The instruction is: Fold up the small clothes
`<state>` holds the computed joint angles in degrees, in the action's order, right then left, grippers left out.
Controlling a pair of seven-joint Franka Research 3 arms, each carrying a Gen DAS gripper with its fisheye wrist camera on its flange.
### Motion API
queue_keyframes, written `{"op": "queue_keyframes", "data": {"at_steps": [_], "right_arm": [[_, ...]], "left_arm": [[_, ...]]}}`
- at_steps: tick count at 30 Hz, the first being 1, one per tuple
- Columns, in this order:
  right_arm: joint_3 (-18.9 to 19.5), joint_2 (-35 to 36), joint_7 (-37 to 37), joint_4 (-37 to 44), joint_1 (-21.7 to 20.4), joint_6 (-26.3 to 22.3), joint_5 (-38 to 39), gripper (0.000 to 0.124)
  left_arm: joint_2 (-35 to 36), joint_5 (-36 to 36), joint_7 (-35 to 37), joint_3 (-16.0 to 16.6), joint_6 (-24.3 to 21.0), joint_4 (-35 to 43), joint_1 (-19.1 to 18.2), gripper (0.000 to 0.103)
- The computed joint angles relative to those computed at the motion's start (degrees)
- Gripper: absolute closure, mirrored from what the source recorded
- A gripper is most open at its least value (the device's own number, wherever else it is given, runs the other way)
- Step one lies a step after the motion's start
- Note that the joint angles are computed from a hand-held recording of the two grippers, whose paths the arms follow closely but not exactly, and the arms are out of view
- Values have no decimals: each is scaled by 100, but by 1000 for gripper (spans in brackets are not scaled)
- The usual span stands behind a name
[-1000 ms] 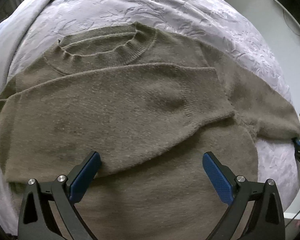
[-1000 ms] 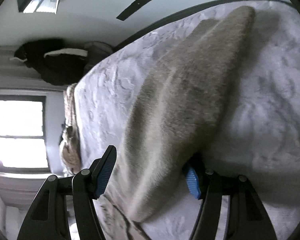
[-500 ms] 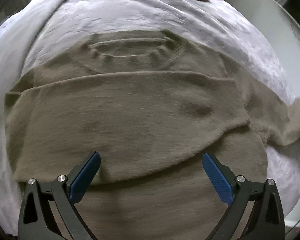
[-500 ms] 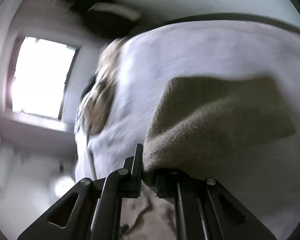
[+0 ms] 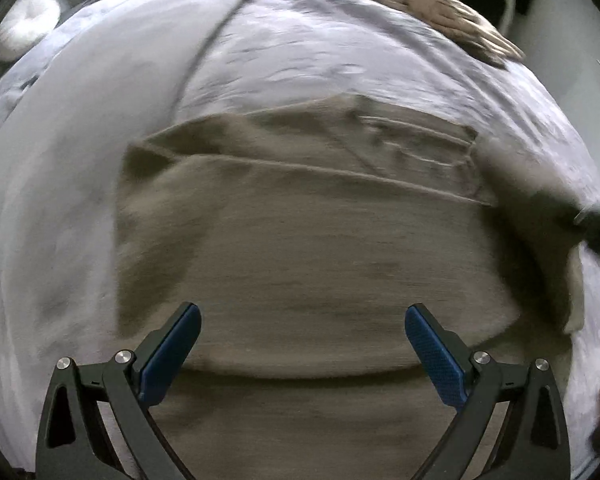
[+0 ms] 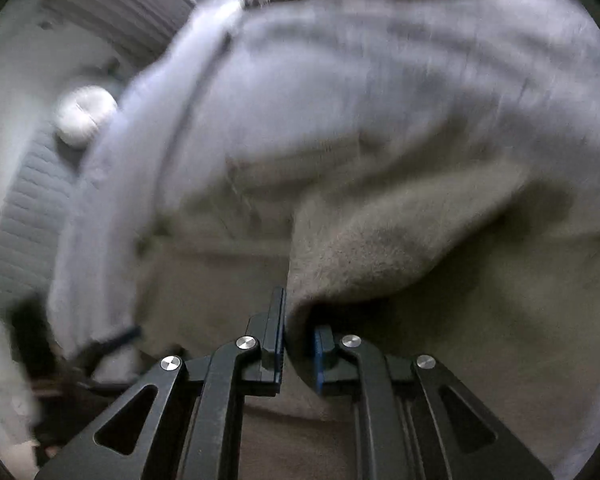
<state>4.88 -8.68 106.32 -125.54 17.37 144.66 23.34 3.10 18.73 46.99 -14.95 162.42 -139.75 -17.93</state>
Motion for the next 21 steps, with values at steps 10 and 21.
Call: {"op": "queue_keyframes", "data": {"at_steps": [10, 21], "right_arm": [[-168, -998, 714, -1185, -96, 857, 1507, 61], [-144, 327, -498, 246, 256, 1211, 1877, 116]], "left_arm": [[-72, -1146, 1277, 115, 289, -172, 566, 1], [-594, -4773, 4371, 495, -581, 288, 640, 1]]}}
